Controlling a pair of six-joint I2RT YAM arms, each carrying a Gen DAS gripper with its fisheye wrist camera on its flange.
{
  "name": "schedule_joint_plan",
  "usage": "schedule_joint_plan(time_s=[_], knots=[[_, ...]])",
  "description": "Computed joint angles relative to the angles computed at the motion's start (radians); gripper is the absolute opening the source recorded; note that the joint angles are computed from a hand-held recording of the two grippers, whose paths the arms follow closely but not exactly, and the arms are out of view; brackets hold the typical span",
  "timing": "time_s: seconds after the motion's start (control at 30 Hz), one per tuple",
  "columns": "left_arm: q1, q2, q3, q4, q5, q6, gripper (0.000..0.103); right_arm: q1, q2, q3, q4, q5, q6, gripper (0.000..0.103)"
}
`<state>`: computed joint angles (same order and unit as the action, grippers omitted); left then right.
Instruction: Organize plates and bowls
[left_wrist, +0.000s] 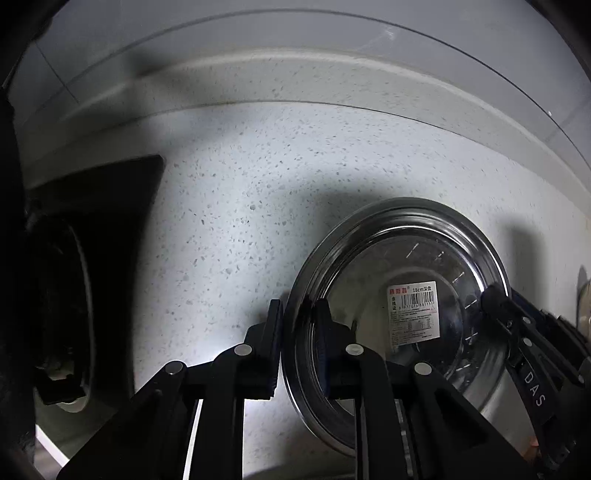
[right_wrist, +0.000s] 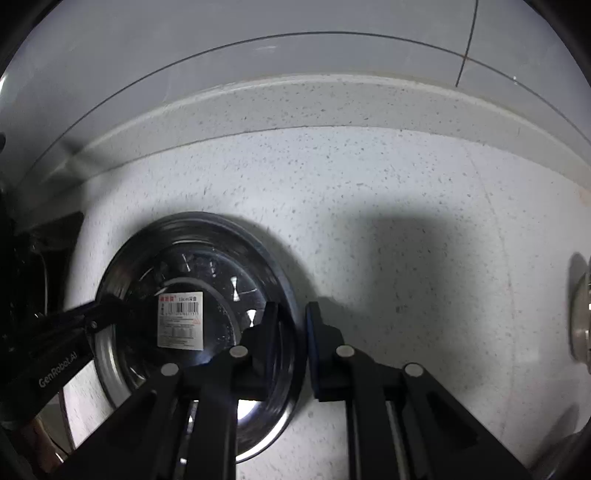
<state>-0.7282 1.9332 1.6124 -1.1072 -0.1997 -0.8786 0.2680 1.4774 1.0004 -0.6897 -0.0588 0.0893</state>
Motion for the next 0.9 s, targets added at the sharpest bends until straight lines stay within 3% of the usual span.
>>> schedule_joint_plan(time_s=[0.43, 0.63, 0.9], knots=[[-0.185, -0.297, -0.1, -0.141, -0.074, -0.139, 0.012, 0.126, -0.392, -0.069, -0.231, 0.044, 0.112, 0.012], [-0.336, -0.448, -0.248, -0.183, -0.057, -0.288, 0.012, 0.322, -0.608, -0.184, -0.352, 0.128, 0.316, 0.012], [-0.487, -0.485, -0.362, -0.179, -0.031, -0.407, 0.013, 0.623, -0.694, -0.331, -0.386, 0.257, 0.623, 0.012]])
